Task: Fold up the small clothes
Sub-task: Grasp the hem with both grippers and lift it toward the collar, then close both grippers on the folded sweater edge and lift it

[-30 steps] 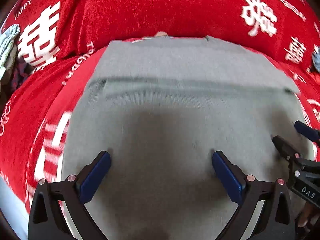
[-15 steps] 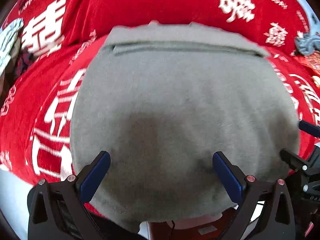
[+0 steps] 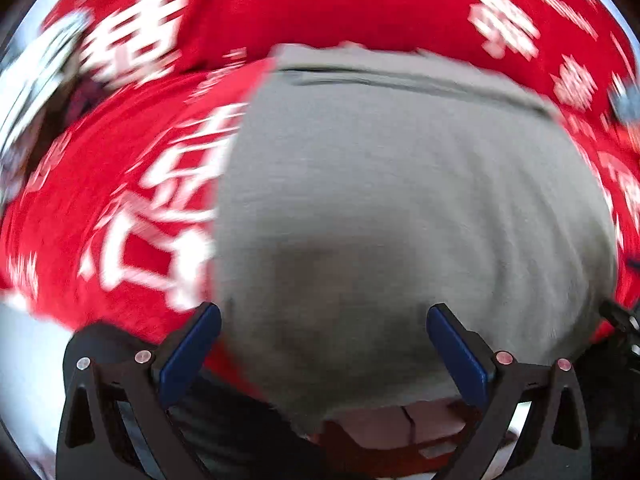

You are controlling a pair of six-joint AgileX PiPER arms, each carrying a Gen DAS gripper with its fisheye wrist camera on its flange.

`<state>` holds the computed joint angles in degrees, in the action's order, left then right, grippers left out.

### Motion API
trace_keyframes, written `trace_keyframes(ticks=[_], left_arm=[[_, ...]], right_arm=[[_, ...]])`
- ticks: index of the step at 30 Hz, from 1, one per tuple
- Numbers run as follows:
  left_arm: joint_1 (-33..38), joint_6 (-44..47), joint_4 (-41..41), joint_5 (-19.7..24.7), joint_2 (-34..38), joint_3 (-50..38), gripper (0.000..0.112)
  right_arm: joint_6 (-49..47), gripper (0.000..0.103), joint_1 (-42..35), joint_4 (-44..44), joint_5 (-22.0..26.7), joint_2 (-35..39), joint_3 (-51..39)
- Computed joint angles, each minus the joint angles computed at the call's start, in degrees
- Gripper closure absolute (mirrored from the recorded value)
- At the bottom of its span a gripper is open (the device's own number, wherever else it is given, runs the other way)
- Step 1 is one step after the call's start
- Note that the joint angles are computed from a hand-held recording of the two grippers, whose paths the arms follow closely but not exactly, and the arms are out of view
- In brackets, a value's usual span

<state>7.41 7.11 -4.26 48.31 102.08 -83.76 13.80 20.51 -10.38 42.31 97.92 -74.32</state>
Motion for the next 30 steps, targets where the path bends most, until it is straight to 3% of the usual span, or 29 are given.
trace_keyframes(ticks=[2, 4, 6, 8, 9, 11, 13, 15, 17, 18, 21, 23, 28, 30], left_arm=[[3.7, 0.7, -3.3, 4.7, 3.1, -3.4, 0.009], [6.4, 2.0, -6.7, 14.5, 9.6, -10.5, 0.009], [6.6, 2.0, -7.5, 17.9, 12.1, -13.2, 0.009], [4.9, 3.9, -6.9, 16.2, 10.9, -11.9, 0.009], [3.9, 3.8, -6.3, 15.5, 10.4, -11.0, 0.009], [2.1, 3.6, -4.3, 12.6, 9.0, -8.8, 0.012], [2.0, 4.2, -5.1, 12.4, 8.5, -8.5, 0.02], [2.7, 3.9, -6.1, 12.6, 8.4, -8.6, 0.028], [3.2, 3.2, -6.2, 12.9, 7.8, -8.6, 0.038], [3.4, 3.1, -6.2, 12.8, 7.2, -8.1, 0.045], [3.6, 2.7, -5.2, 12.9, 5.5, -6.8, 0.063], [4.2, 4.0, -6.5, 13.9, 4.4, -6.3, 0.083], [4.3, 4.3, -7.4, 14.5, 3.7, -6.6, 0.089], [4.9, 4.5, -8.1, 15.5, 3.5, -7.3, 0.101]], right_arm=[[-2.2, 0.013, -4.6, 7.0, 0.2, -1.8, 2.6], [-5.5, 0.013, -8.0, 14.0, 0.4, -1.7, 3.8], [-10.7, 0.017, -11.0, 22.8, 0.9, -0.4, 4.7], [-13.4, 0.027, -11.1, 27.8, 0.8, 0.8, 5.5], [-12.7, 0.027, -10.0, 27.7, -0.4, 1.0, 6.2], [-7.6, 0.027, -7.0, 22.4, -1.3, 1.0, 6.3], [-7.8, 0.032, -7.0, 21.9, -1.8, 1.2, 6.2], [-6.3, 0.052, -6.3, 19.2, -2.2, 0.4, 6.4], [-7.8, 0.086, -6.7, 19.5, -2.2, -0.1, 6.6], [-10.3, 0.09, -7.7, 22.3, -1.2, -0.3, 6.3], [-16.3, 0.091, -8.9, 27.6, -1.1, -1.5, 6.6], [-21.2, 0.093, -10.0, 32.6, -1.1, -3.3, 7.4], [-29.1, 0.095, -13.0, 40.1, -0.4, -5.8, 6.8], [-30.9, 0.096, -13.6, 41.9, -0.8, -7.3, 7.5]])
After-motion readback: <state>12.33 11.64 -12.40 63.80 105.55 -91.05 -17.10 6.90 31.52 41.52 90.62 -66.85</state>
